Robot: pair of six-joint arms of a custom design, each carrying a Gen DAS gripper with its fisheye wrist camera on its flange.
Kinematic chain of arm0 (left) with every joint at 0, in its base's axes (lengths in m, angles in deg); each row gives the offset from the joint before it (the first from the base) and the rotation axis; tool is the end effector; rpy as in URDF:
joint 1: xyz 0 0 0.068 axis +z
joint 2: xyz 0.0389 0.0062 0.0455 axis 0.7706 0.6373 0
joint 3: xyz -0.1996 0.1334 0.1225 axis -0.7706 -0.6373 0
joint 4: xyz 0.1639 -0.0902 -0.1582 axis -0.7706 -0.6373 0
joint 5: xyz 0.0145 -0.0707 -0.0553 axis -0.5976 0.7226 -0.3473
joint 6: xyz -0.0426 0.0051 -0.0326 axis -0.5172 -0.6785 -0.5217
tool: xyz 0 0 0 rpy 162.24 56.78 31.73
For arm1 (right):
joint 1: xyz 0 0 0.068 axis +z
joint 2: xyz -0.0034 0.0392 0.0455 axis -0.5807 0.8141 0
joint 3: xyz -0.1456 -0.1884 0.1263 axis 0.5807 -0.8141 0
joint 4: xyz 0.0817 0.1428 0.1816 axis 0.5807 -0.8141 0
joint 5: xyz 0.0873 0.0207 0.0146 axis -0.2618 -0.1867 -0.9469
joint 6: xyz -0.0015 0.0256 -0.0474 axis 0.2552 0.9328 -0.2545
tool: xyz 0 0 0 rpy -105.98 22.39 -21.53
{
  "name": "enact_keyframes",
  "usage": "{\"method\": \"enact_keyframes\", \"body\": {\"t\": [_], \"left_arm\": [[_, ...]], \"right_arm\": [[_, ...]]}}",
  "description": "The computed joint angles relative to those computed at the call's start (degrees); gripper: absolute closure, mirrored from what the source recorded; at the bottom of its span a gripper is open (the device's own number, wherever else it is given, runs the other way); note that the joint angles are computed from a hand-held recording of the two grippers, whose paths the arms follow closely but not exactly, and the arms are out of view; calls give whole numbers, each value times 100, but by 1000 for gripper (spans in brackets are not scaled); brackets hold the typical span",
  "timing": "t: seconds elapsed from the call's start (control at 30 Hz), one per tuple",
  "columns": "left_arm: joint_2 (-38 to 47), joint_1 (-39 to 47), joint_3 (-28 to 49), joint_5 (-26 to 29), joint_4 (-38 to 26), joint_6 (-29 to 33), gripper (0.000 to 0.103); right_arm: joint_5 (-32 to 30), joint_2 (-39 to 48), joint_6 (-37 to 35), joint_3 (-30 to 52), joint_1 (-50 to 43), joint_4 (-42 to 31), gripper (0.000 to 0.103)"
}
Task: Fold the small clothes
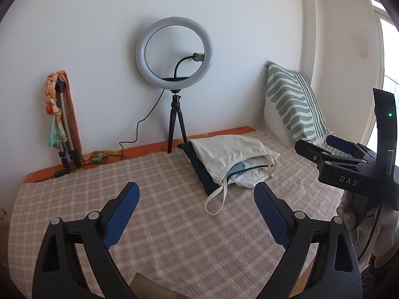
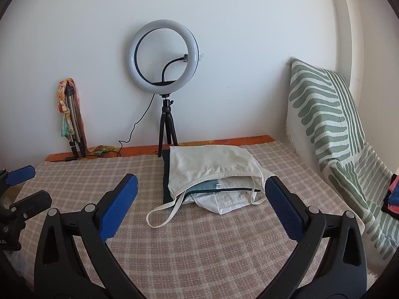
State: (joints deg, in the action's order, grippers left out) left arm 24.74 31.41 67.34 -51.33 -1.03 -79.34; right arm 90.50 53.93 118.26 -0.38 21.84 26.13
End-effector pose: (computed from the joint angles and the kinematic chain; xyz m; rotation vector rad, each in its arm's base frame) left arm 0.1826 -0.0660 0.2708 0.3576 2.0433 -0.3140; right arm 0.1791 0.2270 0.2870 0.0808 2.0272 -0.0661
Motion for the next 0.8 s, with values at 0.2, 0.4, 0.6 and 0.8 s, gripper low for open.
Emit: {"method": "enact_keyframes", "body": {"t": [0.2,0.4,0.6,0.8], "left_arm": [[-81,-51,-103,-253,105,31,1],[-209,-173,-327,-526,399,207,1],[-165,-162,-340,-617,403,220,1],[-121,-30,-336,-524,396,176,1]], "right_arm": [[-89,-27,130,-166,-85,141,0],[-132,54,124,-245,-160,358,0],[-54,105,126,-260,-181,412,0],[-36,120,201,-281,-174,447,0]]}}
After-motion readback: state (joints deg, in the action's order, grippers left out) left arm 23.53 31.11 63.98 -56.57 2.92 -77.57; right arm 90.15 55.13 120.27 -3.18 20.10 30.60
